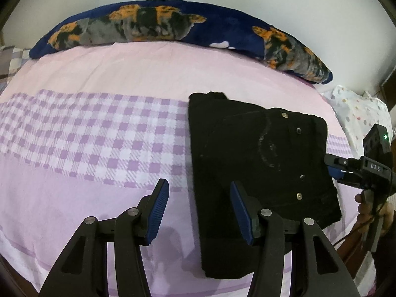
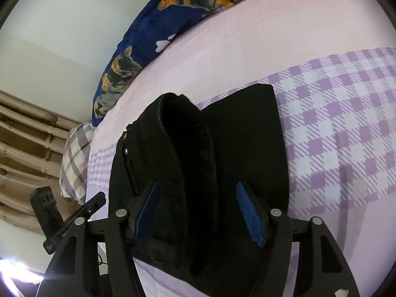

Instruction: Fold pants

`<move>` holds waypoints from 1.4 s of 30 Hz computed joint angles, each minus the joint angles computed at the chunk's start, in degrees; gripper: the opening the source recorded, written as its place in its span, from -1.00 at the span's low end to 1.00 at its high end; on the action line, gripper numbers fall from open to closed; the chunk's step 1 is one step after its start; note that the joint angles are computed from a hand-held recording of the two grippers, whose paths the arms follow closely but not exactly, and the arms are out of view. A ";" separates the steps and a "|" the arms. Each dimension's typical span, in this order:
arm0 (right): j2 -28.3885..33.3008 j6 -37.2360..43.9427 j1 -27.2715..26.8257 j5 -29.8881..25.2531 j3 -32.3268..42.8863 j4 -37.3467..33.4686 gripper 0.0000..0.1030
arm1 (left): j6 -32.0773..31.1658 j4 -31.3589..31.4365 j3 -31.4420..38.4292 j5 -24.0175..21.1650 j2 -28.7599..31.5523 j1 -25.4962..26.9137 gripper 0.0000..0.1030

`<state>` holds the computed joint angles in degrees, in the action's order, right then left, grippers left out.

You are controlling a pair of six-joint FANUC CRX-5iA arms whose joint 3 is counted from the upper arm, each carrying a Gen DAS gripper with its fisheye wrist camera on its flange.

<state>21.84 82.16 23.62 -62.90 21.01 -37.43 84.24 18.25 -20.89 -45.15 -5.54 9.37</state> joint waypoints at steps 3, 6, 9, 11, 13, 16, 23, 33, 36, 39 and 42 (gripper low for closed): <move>1.27 1.97 -0.57 -0.55 1.55 -2.08 0.21 | 2.29 -1.07 0.02 0.00 0.28 0.52 0.03; 3.15 4.43 -1.38 -2.06 3.66 -5.43 0.01 | 3.64 -0.61 0.13 -0.51 1.16 1.49 0.04; 4.55 6.08 -1.92 -3.42 5.08 -7.78 -0.16 | 3.63 -0.31 -0.14 0.26 1.43 2.15 0.10; 5.19 6.60 -2.20 -4.20 5.71 -8.72 -0.23 | 5.04 -2.83 0.95 0.08 1.91 1.93 0.18; 5.60 6.93 -2.41 -4.58 6.13 -9.42 -0.25 | 5.43 -3.29 1.23 0.00 2.22 2.24 0.24; 5.86 6.55 -2.66 -5.19 6.43 -9.65 -0.28 | 6.34 -2.81 1.61 -0.83 3.25 3.36 0.25; 6.21 5.81 -2.47 -5.76 7.08 -9.10 -0.30 | 8.02 -3.92 1.62 0.05 3.54 4.09 0.25; 6.10 6.47 -1.86 -5.59 6.97 -7.52 -0.31 | 7.34 -7.39 1.24 2.78 3.23 2.57 0.25; 6.20 6.27 -1.77 -5.78 7.26 -7.49 -0.30 | 3.21 -4.52 0.07 3.27 2.94 3.16 0.25; 6.02 5.80 -1.55 -5.43 7.02 -7.01 -0.30 | 0.37 -1.20 -0.45 2.76 3.10 3.96 0.25; 5.24 4.57 -1.05 -4.28 6.08 -6.60 -0.38 | -3.71 7.48 -3.38 3.33 2.39 5.70 0.23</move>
